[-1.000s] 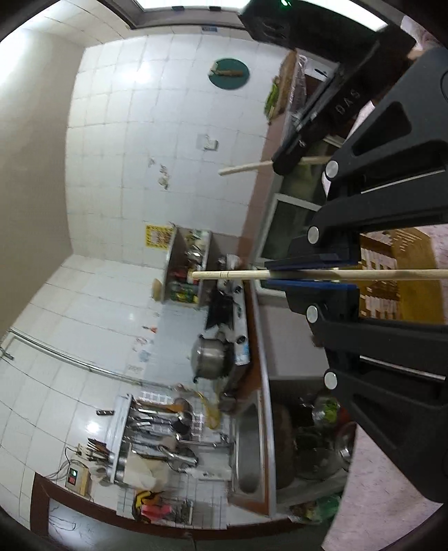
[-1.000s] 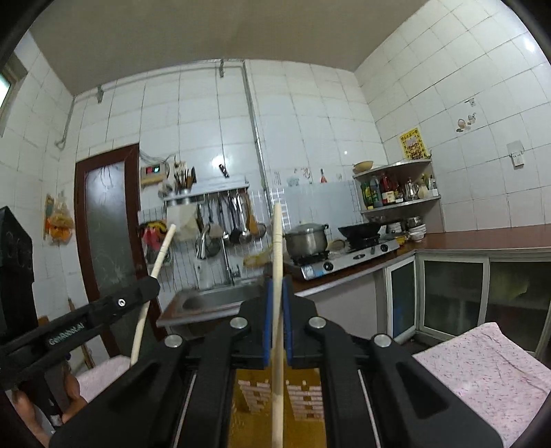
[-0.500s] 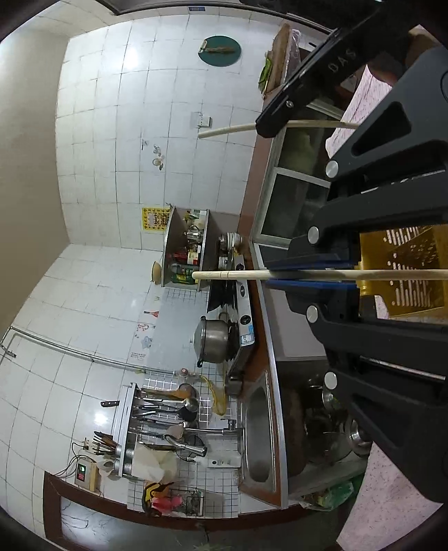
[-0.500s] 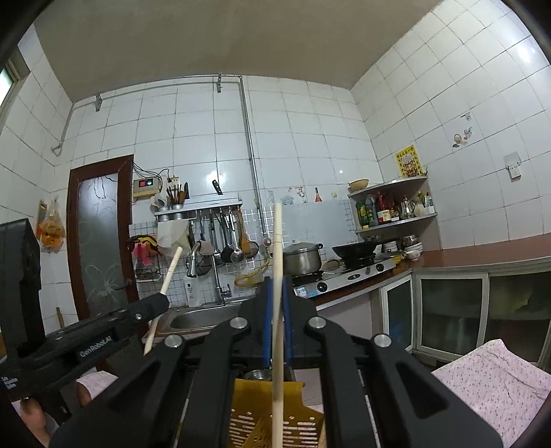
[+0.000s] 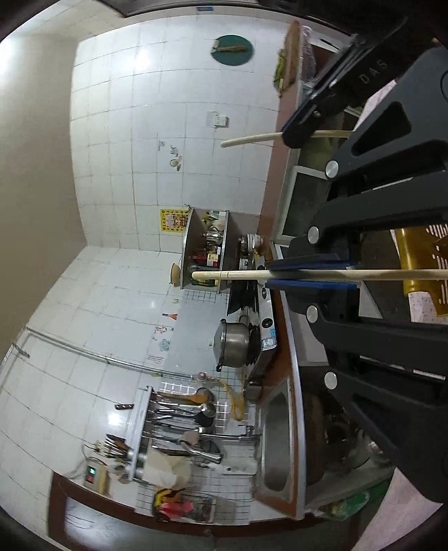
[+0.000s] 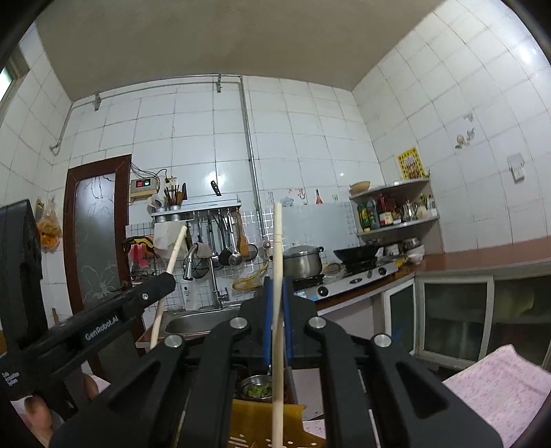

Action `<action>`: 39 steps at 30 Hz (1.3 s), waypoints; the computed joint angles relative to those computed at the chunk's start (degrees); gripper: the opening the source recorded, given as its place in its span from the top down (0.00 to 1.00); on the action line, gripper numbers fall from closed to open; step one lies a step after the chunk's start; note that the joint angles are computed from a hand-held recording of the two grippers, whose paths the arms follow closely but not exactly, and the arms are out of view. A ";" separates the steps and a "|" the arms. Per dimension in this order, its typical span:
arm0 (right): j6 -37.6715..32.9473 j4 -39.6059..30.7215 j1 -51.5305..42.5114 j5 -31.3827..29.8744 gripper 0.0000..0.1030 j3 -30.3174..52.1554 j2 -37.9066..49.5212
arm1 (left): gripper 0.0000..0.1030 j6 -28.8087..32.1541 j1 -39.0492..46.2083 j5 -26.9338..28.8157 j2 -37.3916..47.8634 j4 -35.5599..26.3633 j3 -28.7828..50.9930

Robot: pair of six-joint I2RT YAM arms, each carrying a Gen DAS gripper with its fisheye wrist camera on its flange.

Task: Organize utensils
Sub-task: 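Lower the left tool's chopstick into the yellow holder while the right tool lowers its own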

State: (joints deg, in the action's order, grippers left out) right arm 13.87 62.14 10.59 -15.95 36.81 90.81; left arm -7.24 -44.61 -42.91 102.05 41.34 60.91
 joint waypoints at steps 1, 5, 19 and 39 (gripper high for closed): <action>0.16 1.01 -0.11 0.22 0.94 -0.06 0.52 | 0.96 -0.51 0.36 0.43 0.32 1.01 -0.36; 0.79 1.74 -1.01 0.23 0.94 1.13 2.32 | 0.96 -1.12 1.55 2.33 2.38 0.93 1.25; -1.46 2.01 1.20 2.89 0.94 3.22 5.91 | 0.96 1.56 0.74 -0.10 6.65 3.14 1.49; -4.15 0.38 0.24 -0.11 0.94 0.50 8.82 | 0.96 -2.29 -1.58 -3.39 4.14 3.15 -7.40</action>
State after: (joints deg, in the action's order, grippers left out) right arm 9.72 62.52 10.84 -16.07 37.32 99.63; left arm -9.53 -46.19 -46.30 106.19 44.49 53.50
